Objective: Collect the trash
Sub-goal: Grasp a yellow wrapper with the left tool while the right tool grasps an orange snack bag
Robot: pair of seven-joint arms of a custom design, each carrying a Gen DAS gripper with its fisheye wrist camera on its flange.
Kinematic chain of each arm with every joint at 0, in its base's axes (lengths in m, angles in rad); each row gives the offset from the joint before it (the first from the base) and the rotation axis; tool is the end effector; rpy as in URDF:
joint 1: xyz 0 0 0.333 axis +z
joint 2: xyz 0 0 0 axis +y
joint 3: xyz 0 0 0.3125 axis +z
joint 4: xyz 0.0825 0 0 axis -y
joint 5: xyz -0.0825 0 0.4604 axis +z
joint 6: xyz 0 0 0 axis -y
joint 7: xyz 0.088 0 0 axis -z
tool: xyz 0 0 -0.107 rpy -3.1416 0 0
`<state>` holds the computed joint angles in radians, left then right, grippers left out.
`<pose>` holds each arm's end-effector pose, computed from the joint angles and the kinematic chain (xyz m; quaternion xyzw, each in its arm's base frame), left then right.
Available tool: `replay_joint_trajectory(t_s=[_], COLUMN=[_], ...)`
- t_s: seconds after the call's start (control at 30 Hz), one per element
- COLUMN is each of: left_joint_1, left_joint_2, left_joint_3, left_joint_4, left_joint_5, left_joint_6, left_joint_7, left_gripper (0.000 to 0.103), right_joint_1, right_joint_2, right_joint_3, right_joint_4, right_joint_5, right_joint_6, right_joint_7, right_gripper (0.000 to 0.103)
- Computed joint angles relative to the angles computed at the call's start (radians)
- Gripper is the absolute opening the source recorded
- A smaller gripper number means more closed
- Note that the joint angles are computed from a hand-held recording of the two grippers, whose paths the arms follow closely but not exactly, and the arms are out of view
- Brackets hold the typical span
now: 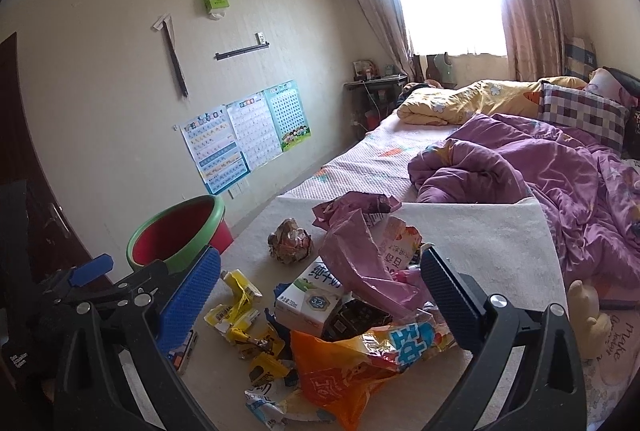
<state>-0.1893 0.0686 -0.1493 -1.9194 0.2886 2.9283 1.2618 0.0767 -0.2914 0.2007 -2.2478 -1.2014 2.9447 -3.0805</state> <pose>0.6505 -0.2458 0.5343 -0.5365 0.7092 -0.3637 0.2774 0.5303 0.2212 0.5283 -0.5195 0.6664 -0.3127 0.4339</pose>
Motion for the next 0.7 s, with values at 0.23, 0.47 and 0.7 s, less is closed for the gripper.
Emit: replay_joint_trajectory(t_s=[0.23, 0.47, 0.7], left_joint_1=[0.031, 0.006, 0.020], left_joint_2=[0.044, 0.121, 0.178], left_joint_3=[-0.065, -0.073, -0.075], left_joint_4=[0.045, 0.121, 0.182], left_joint_5=[-0.410, -0.546, -0.628], left_joint_6=[-0.148, -0.324, -0.466], left_joint_7=[0.388, 0.518, 0.529], left_gripper=[0.063, 0.061, 0.054], right_joint_1=[0.048, 0.069, 0.161], right_joint_2=[-0.015, -0.034, -0.016], right_joint_3=[-0.061, -0.103, -0.194], right_joint_4=[-0.082, -0.169, -0.205], right_joint_5=[0.239, 0.526, 0.844], right_joint_6=[0.012, 0.050, 0.085], right_joint_7=[-0.215, -0.351, -0.525], right_gripper=[0.096, 0.096, 0.096])
